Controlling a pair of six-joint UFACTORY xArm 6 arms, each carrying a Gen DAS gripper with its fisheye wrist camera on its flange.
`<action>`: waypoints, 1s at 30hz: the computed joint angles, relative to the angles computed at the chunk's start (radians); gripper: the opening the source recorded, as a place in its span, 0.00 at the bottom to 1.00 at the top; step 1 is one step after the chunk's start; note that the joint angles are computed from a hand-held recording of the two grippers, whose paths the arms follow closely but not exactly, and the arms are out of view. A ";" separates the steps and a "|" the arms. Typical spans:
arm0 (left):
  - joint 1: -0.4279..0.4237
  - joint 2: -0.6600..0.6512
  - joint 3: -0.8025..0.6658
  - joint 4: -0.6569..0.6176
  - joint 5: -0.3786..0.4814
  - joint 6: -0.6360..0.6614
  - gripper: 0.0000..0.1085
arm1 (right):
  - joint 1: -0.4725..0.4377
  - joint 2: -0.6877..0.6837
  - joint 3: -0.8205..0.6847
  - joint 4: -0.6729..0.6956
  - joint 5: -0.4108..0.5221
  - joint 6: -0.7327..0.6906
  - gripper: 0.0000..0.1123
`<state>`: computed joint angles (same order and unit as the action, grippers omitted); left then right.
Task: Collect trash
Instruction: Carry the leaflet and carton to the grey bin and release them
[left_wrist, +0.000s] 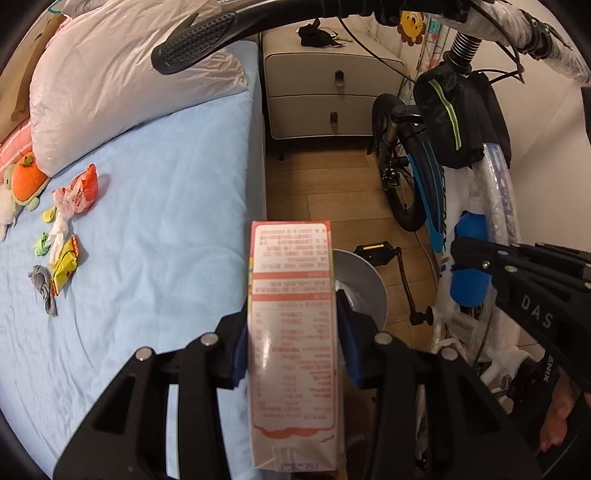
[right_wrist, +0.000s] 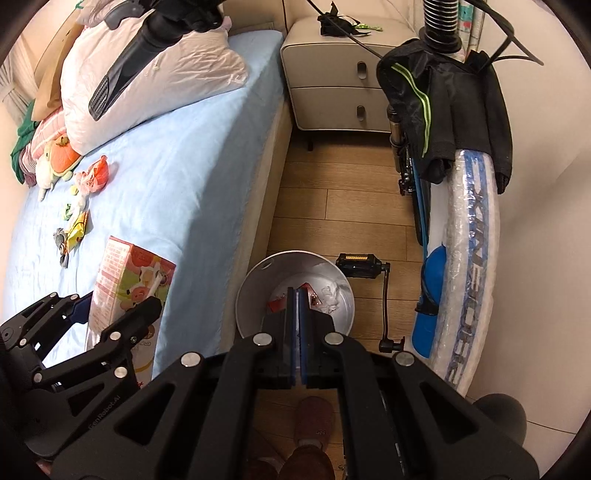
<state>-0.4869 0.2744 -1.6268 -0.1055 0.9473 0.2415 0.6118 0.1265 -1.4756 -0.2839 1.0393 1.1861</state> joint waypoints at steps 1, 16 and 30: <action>-0.004 0.002 -0.002 -0.001 0.001 0.002 0.38 | 0.000 -0.006 0.007 -0.002 0.000 0.002 0.01; -0.054 0.039 -0.029 0.020 -0.031 0.028 0.63 | -0.001 -0.067 0.048 -0.034 0.025 0.015 0.14; 0.053 -0.053 0.048 0.066 -0.018 -0.027 0.63 | 0.040 0.043 -0.117 -0.027 0.068 -0.039 0.14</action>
<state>-0.4343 0.2213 -1.5792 -0.0394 0.9289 0.2141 0.6515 0.1694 -1.5926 -0.3110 1.1072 1.1470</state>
